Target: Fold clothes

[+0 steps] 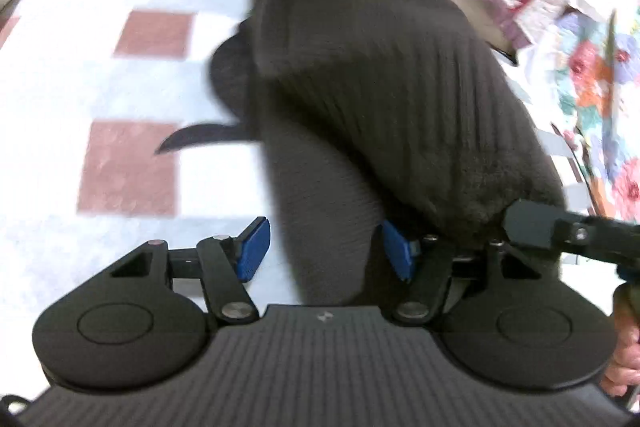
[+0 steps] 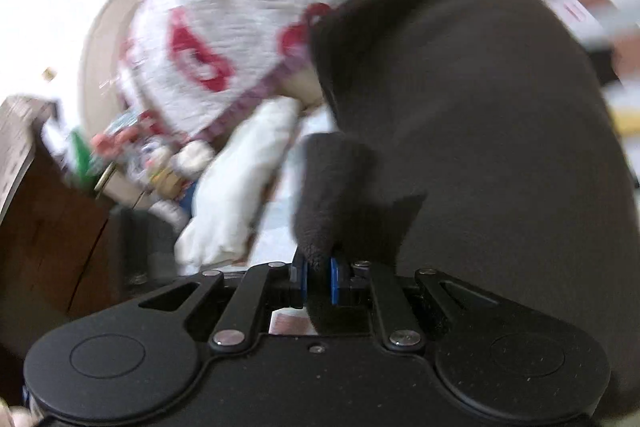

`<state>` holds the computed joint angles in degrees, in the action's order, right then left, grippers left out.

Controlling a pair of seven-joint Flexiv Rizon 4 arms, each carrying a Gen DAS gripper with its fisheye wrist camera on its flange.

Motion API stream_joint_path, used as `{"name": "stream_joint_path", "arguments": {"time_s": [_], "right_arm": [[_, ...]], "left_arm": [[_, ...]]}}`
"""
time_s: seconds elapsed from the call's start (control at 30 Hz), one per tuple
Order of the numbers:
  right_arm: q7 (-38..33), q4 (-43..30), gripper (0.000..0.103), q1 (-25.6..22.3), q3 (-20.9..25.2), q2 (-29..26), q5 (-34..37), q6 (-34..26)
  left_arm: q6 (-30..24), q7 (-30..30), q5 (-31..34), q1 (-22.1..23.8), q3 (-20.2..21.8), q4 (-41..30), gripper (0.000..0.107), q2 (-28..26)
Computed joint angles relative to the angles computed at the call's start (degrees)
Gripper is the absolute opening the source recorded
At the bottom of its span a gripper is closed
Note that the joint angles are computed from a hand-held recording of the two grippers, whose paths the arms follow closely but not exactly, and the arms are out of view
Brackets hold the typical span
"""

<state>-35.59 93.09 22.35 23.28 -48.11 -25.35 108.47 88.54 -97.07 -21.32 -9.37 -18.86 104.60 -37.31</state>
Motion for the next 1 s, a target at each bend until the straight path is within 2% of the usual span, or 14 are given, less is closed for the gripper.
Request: {"name": "stream_joint_path", "arguments": {"time_s": [0.1, 0.17, 0.27, 0.4, 0.5, 0.63, 0.73, 0.87, 0.9, 0.93, 0.97, 1.0], "right_arm": [[0.2, 1.3, 0.013, -0.8, 0.3, 0.2, -0.1, -2.8], [-0.8, 1.5, 0.013, -1.9, 2.3, -0.5, -0.7, -3.4], [-2.9, 1.7, 0.014, -0.1, 0.9, -0.1, -0.7, -3.7], [-8.2, 3.6, 0.014, 8.6, -9.9, 4.8, -0.2, -8.4], [-11.9, 4.4, 0.015, 13.8, -15.3, 7.2, -0.5, -11.9], [-17.2, 3.7, 0.015, 13.4, -13.3, 7.9, -0.4, -16.4], [-17.8, 3.6, 0.015, 11.4, -10.4, 7.1, 3.7, -14.7], [-19.8, 4.5, 0.015, 13.9, -12.9, 8.0, 4.2, -16.0], [-20.9, 4.7, 0.018, 14.8, -13.8, 8.6, 3.4, -17.2], [-21.5, 4.9, 0.02, 14.4, -13.4, 9.1, 1.2, -18.4], [-24.1, 4.8, 0.022, 12.9, -11.1, 9.5, 2.3, -19.3], [-26.6, 4.8, 0.022, 9.8, -6.9, 9.6, 4.2, -19.2]], "left_arm": [[4.8, 1.5, -2.3, 9.1, -11.6, 3.0, 0.061, -1.7], [7.9, 1.2, -1.2, 14.2, -17.9, 3.9, 0.061, -3.6], [10.3, 0.5, 2.3, 17.3, -22.3, 3.7, 0.062, -5.5], [11.5, -1.1, 6.5, 20.4, -26.1, 4.3, 0.064, -7.5], [10.8, -2.7, 8.6, 20.0, -25.2, 3.6, 0.064, -7.3], [11.5, -4.1, 11.7, 20.4, -25.6, 2.6, 0.065, -8.5], [12.3, -4.7, 13.2, 18.3, -23.0, 0.8, 0.065, -8.7], [11.2, -4.7, 13.6, 15.7, -20.2, -2.1, 0.066, -9.8], [10.7, -4.7, 13.3, 15.0, -19.4, -2.7, 0.059, -9.9], [9.9, -4.6, 13.0, 14.1, -18.2, -3.1, 0.046, -9.5], [9.1, -4.2, 12.7, 13.0, -16.5, -3.1, 0.009, -8.4], [8.8, -3.9, 12.4, 11.7, -14.6, -2.8, 0.007, -7.3]]}}
